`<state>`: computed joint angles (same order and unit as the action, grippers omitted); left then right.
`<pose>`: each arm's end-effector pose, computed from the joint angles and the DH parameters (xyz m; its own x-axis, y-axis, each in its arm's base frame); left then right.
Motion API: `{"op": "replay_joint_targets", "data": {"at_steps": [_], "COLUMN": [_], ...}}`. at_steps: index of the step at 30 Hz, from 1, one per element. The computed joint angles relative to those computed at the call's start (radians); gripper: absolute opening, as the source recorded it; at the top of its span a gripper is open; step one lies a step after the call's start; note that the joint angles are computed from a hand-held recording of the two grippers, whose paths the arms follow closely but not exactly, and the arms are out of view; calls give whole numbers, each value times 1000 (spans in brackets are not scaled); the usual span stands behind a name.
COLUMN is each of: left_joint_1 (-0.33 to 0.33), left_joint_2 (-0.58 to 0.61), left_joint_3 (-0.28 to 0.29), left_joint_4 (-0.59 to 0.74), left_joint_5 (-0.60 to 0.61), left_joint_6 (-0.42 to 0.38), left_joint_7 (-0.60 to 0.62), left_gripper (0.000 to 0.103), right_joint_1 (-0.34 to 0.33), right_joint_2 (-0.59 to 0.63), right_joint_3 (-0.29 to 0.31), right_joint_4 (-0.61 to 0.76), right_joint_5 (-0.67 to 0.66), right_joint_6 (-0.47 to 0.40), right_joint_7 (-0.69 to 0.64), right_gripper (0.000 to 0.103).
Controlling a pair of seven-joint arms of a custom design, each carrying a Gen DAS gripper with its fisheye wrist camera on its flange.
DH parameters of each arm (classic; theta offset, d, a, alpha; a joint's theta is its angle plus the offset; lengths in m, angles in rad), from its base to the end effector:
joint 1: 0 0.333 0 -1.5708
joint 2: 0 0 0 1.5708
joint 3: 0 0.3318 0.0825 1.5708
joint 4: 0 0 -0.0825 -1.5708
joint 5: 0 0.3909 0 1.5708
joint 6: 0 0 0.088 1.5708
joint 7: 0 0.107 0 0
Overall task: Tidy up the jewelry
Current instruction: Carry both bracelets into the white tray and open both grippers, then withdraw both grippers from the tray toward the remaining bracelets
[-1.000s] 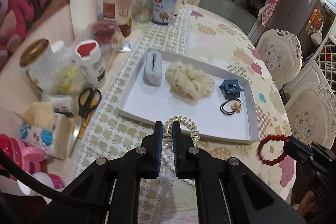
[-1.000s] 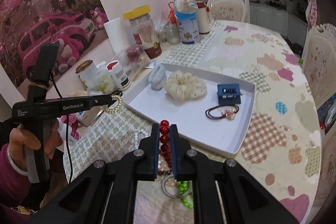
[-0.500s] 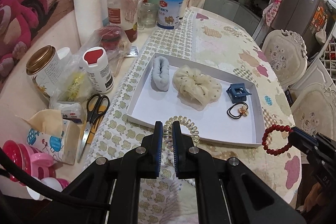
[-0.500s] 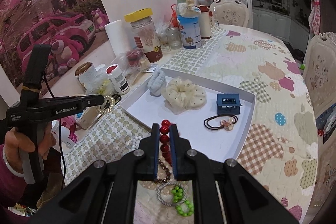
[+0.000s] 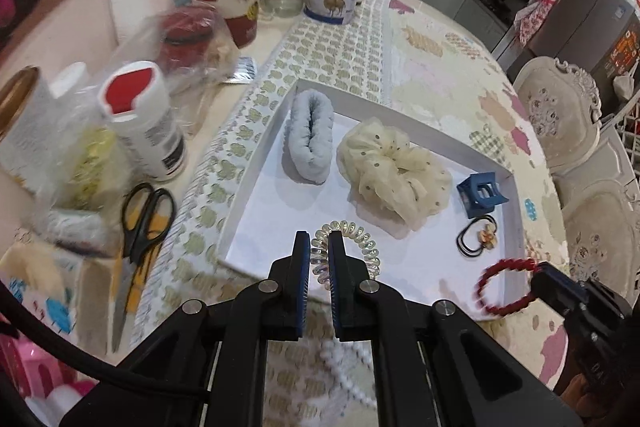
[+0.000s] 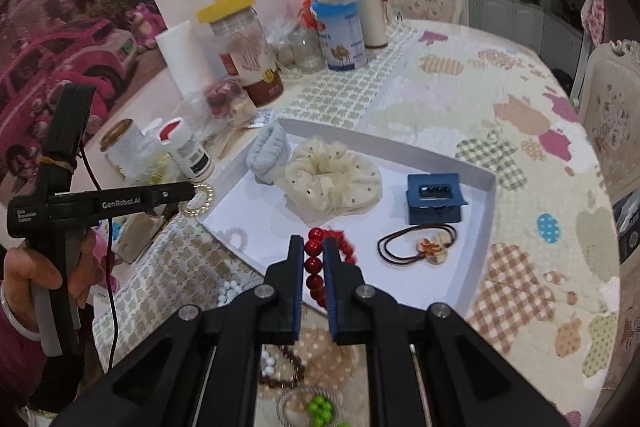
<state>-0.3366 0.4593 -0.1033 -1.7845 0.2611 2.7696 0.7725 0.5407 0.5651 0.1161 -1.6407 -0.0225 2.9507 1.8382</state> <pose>0.6388 -0.3029 0.3671 0.0998 -0.9655 0.2404 -0.8673 -0.2029 -0.4547 0.6016 0.4446 0.3868 0.4261 -0.8770 -0.2220 -0.7393 -0.1961 -0.6442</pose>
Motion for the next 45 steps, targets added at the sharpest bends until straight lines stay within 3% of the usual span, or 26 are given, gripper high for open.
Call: {"op": "replay_joint_targets", "data": {"at_steps": [4,6,13,19,21,22,25,26,27,28,35,45], "left_joint_1": [11,15,18,46,47,44,34,34,33,31,-29,-103], "left_joint_2": [69,95,146,170,175,176,168,165,160,156,101,2], "left_joint_3": [-14,-16,-2,-28,-28,-24,-7,-7,-6,-4,48,89], "left_joint_4": [78,105,153,161,172,174,169,167,161,157,103,8], "left_joint_5": [-25,-37,-40,-82,-91,-93,-90,-90,-89,-87,11,218], "left_joint_6": [-42,-59,-102,-83,-90,-92,-98,-98,-97,-97,-90,-87], "left_joint_7": [38,54,88,143,157,158,144,144,141,138,54,-136], "left_gripper": [3,3,3,3,22,25,26,26,26,26,26,26], "right_joint_1": [-77,-88,-34,-55,-54,-50,-50,-46,-42,-38,-8,87], "right_joint_2": [117,170,248,295,319,335,367,370,369,364,263,116], "right_joint_3": [112,139,31,54,61,62,75,73,69,64,14,-105], "right_joint_4": [136,199,279,328,368,397,456,462,463,457,312,110], "right_joint_5": [89,125,140,149,148,145,155,158,160,160,126,-21], "right_joint_6": [-42,-63,-153,-184,-199,-217,-252,-253,-254,-251,-162,-39], "right_joint_7": [-70,-100,-20,-16,-36,-44,-77,-81,-81,-80,-45,127], "right_gripper": [9,9,10,10,10,11,19,28,37,39,39,45]}}
